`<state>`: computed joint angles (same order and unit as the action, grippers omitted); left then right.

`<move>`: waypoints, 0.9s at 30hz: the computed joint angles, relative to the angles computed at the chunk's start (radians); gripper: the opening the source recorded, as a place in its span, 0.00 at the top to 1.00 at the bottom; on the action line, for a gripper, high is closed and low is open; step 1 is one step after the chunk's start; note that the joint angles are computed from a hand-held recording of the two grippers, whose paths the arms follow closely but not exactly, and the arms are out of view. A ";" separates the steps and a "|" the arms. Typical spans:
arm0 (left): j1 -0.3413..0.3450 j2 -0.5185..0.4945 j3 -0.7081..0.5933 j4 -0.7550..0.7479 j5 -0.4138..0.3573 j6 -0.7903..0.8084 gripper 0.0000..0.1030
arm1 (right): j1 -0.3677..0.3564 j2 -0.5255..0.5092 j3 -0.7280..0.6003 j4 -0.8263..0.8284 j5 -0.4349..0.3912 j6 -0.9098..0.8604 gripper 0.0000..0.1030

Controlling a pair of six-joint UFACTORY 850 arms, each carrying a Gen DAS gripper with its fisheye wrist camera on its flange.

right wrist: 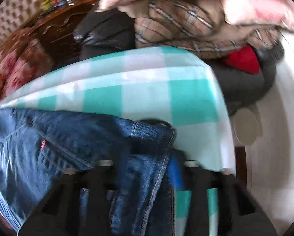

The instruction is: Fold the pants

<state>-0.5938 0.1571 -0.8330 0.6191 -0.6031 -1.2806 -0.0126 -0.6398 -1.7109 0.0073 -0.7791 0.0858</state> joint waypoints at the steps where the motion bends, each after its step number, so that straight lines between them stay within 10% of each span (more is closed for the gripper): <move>1: 0.021 -0.014 -0.016 -0.012 0.023 0.030 0.01 | 0.005 0.014 0.014 -0.010 0.013 -0.009 0.84; 4: 0.140 -0.082 -0.096 -0.217 0.111 0.277 0.01 | 0.027 0.103 0.096 -0.039 0.109 -0.067 0.86; 9: 0.349 -0.231 -0.240 -0.740 0.254 0.699 0.03 | 0.023 0.371 0.318 0.361 0.253 -0.477 0.87; 17: 0.539 -0.566 -0.569 -1.526 0.176 1.313 0.42 | -0.004 0.795 0.689 0.964 0.142 -1.041 0.87; 27: 0.577 -0.873 -0.902 -1.480 0.042 1.102 0.57 | -0.041 0.905 0.806 1.008 0.099 -1.000 0.87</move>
